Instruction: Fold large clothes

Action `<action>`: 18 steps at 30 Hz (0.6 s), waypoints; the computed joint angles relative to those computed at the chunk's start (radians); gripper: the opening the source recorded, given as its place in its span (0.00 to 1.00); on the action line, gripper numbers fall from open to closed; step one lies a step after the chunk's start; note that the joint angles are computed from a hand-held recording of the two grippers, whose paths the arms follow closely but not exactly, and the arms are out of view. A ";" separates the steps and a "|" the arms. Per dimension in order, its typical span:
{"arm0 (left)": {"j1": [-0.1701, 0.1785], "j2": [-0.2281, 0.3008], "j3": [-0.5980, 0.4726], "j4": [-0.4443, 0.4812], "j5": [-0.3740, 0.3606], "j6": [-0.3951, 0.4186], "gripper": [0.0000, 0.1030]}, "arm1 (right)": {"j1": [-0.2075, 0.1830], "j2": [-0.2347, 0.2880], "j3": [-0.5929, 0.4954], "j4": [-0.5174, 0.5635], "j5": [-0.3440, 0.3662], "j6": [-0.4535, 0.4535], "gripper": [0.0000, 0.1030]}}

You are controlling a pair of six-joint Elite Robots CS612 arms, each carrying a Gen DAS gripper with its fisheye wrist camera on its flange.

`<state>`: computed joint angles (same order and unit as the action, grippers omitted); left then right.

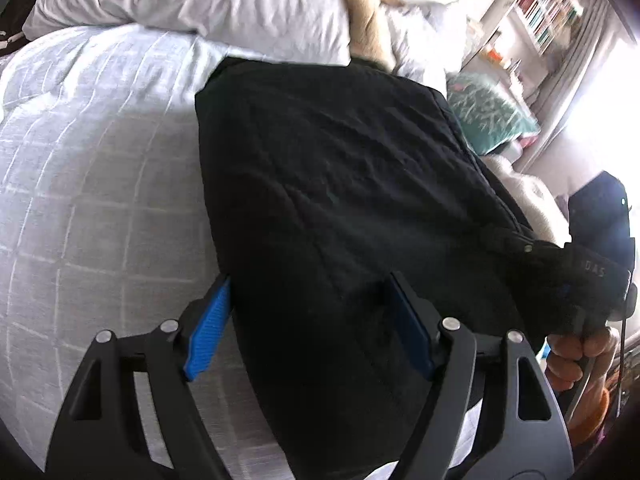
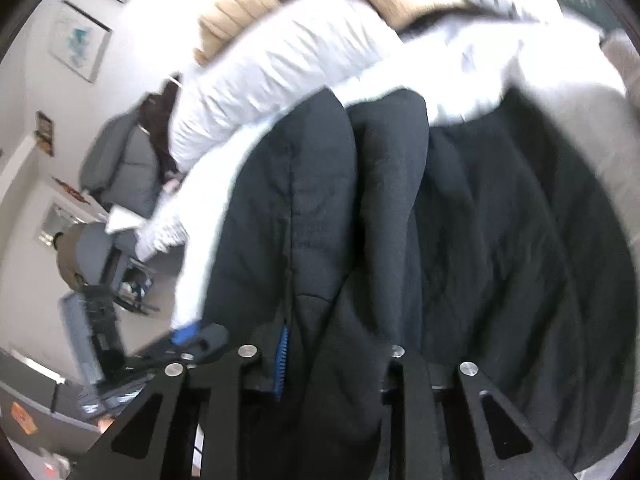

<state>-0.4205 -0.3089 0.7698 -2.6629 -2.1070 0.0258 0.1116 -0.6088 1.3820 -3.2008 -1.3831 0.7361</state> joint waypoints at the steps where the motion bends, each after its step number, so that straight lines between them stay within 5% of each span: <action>1: -0.001 -0.003 0.010 -0.041 -0.006 -0.005 0.74 | -0.003 -0.012 0.023 -0.033 -0.004 -0.001 0.24; 5: -0.018 -0.028 0.068 -0.173 0.000 0.029 0.74 | -0.016 -0.063 0.123 -0.167 -0.049 0.013 0.24; 10: -0.053 -0.037 0.092 -0.124 0.022 0.156 0.74 | -0.050 -0.094 0.231 -0.222 -0.071 0.070 0.27; 15: -0.076 -0.029 0.081 -0.068 0.058 0.188 0.75 | -0.087 -0.073 0.259 -0.081 0.001 0.143 0.47; 18: -0.076 -0.028 0.073 -0.061 0.066 0.169 0.75 | -0.093 -0.086 0.277 -0.095 0.005 0.152 0.59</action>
<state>-0.4965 -0.3370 0.8432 -2.7242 -2.0413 0.1951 0.0185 -0.6946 1.6585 -3.2958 -1.3782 0.8876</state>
